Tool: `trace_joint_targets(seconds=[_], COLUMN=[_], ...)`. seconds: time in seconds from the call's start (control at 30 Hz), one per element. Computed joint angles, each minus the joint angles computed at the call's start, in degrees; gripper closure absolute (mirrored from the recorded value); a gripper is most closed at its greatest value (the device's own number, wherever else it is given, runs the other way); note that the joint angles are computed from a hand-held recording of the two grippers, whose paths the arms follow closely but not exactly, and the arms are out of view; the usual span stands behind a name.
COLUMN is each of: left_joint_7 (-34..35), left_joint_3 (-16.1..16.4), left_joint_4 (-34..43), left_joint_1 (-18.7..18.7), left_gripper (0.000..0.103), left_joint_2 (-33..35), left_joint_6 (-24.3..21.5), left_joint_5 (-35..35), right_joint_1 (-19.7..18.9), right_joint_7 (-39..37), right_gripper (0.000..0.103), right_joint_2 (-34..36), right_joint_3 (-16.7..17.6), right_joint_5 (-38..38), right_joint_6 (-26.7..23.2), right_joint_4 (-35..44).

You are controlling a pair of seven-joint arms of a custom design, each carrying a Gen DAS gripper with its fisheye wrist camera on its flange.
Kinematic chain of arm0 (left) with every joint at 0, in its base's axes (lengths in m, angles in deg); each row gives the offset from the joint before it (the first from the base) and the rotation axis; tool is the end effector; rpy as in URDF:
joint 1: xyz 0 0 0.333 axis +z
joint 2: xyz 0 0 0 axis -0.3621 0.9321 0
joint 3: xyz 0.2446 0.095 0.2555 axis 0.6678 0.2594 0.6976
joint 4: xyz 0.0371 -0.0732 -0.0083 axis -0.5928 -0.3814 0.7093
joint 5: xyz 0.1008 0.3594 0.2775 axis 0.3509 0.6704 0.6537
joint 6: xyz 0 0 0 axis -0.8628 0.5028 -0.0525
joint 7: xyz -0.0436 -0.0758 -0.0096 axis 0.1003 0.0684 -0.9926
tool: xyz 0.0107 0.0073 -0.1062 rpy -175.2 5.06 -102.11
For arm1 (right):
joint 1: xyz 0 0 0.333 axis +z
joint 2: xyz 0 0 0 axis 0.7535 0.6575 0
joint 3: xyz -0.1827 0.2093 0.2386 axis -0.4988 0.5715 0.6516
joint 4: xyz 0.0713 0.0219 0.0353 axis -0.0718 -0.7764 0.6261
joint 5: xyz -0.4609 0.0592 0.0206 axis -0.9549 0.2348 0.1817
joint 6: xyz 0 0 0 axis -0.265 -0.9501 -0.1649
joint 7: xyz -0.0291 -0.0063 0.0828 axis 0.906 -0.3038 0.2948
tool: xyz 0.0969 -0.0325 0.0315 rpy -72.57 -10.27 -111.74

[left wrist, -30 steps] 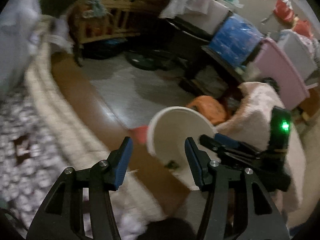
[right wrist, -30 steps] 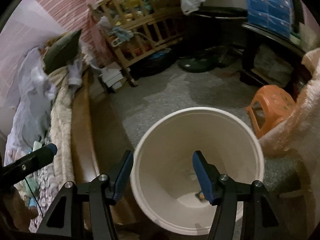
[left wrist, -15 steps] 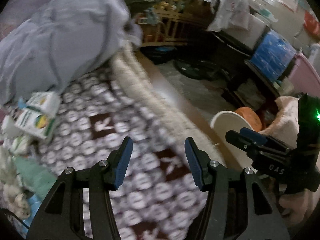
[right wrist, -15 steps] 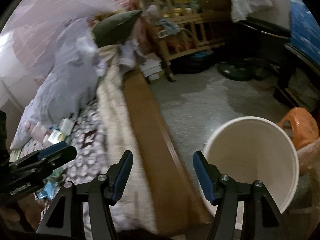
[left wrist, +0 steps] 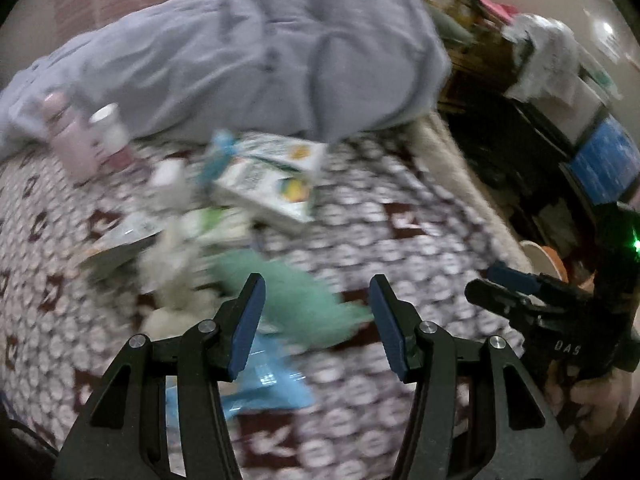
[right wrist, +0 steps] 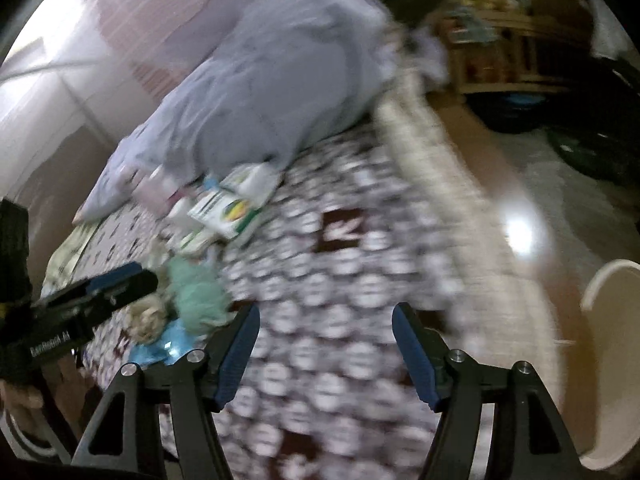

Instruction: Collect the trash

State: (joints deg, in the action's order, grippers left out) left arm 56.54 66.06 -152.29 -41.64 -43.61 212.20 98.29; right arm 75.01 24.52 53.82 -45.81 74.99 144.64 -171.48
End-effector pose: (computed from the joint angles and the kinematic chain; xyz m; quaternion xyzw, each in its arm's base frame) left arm 0.5158 -0.3966 0.4618 -0.6445 0.7011 -0.2723 0.1374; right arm 0.5329 0.3450 0.4107 -0.7039 0.6187 -0.0425 0.3464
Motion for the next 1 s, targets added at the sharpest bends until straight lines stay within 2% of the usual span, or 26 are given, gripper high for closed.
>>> trace_joint_targets(seconds=[0.13,0.23,0.33,0.47,0.53,0.63,0.67,0.7,0.77,0.8,0.83,0.87,1.0], left_joint_7=[-0.5,2.5,4.5,10.1,14.1,17.6,18.2,19.0,20.1,20.5,20.9,21.4,24.1], left_joint_3=[1.2,2.2,2.7,3.4,3.7,3.2,2.9,2.7,2.2,2.0,1.8,1.7,1.3], left_joint_4=[-4.7,-8.4,-10.8,-12.8,-12.8,-12.5,-12.5,-12.5,-12.4,-12.2,-12.2,-11.9,-12.2], left_joint_1=[1.8,2.9,3.4,2.4,1.5,1.1,1.1,1.1,1.2,1.3,1.4,1.5,1.6], left_gripper=[0.050,0.050,0.050,0.050,0.050,0.050,0.050,0.050,0.050,0.051,0.066,0.075,0.086], left_joint_2=[-4.2,-7.0,-8.5,-8.4,-7.3,-5.7,-5.4,-5.0,-4.4,-4.0,-3.7,-3.4,-4.1], left_joint_6=[-0.5,0.7,1.5,3.7,4.9,6.2,6.6,7.2,7.7,7.5,7.6,7.2,7.9], left_joint_5=[-2.0,-8.2,-12.6,-20.4,-25.6,-29.7,-30.4,-31.1,-31.1,-30.7,-30.4,-30.2,-32.6], right_joint_1=[0.4,1.0,2.7,5.4,6.0,5.5,5.5,5.0,4.1,3.8,3.4,2.3,-0.3], right_joint_7=[-4.9,-6.4,-6.7,-3.7,-2.5,-2.4,-2.2,-2.6,-3.6,-4.1,-4.7,-6.0,-11.3], right_gripper=[0.036,0.036,0.036,0.035,0.035,0.035,0.040,0.052,0.055,0.057,0.057,0.059,0.061], right_joint_2=[5.3,8.6,12.2,15.9,17.4,19.1,19.3,19.5,19.9,19.7,19.5,19.3,17.1], right_joint_3=[2.4,3.2,2.8,0.4,-0.1,0.6,0.7,1.4,2.4,2.8,3.3,4.4,7.3], right_joint_5=[2.2,2.5,-0.2,-5.4,-6.9,-6.9,-6.6,-5.9,-4.6,-4.1,-3.5,-2.1,2.6], right_joint_6=[-2.5,-3.9,-5.3,-8.1,-9.2,-9.5,-8.3,-7.8,-7.7,-6.8,-6.3,-6.2,-4.0], right_joint_4=[6.2,10.2,14.7,19.3,20.9,22.4,22.1,22.0,22.2,21.8,21.4,21.3,19.2])
